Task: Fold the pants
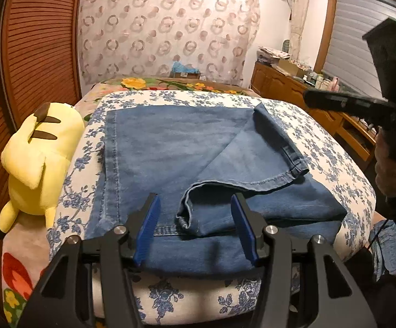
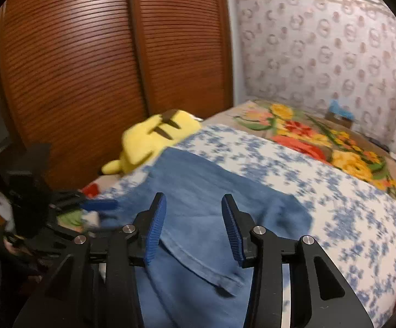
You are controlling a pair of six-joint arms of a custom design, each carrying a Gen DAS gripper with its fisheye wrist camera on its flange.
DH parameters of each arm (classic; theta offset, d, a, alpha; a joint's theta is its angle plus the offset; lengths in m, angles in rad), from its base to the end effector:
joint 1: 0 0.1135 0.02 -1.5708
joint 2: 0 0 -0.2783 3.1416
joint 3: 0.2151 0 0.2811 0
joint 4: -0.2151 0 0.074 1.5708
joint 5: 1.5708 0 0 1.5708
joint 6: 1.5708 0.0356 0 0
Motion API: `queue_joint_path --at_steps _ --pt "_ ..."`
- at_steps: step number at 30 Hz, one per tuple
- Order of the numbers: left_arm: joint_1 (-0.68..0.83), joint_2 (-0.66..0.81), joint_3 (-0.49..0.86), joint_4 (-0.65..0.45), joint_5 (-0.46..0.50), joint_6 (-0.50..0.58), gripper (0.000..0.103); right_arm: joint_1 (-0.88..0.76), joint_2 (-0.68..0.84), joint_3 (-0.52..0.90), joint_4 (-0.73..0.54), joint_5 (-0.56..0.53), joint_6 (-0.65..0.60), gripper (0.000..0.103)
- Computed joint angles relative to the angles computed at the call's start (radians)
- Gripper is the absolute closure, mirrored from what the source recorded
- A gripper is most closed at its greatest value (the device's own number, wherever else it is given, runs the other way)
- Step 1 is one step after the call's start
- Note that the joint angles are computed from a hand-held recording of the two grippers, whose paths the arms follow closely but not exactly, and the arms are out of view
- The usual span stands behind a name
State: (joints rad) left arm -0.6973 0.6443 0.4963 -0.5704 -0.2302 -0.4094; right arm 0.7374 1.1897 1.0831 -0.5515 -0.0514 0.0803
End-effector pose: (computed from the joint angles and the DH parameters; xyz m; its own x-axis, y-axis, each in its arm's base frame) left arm 0.1277 -0.0964 0.2280 -0.6593 0.0467 -0.7504 0.2519 0.9541 -0.1619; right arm 0.2080 0.1914 0.3353 -0.5075 -0.3528 -0.7861 -0.6630 0.7426 0.0948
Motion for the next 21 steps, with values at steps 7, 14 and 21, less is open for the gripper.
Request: queue_joint_path --at_steps 7,14,21 --pt "0.03 0.076 -0.019 0.09 0.046 0.028 0.07 -0.077 0.003 -0.095 -0.002 -0.003 0.028 0.06" --pt "0.045 0.116 -0.041 0.122 0.038 0.033 0.086 -0.118 0.062 -0.149 0.008 -0.061 0.053 0.06" --pt "-0.044 0.025 -0.033 0.074 -0.038 0.036 0.098 -0.134 0.062 -0.126 0.013 -0.142 0.012 0.09"
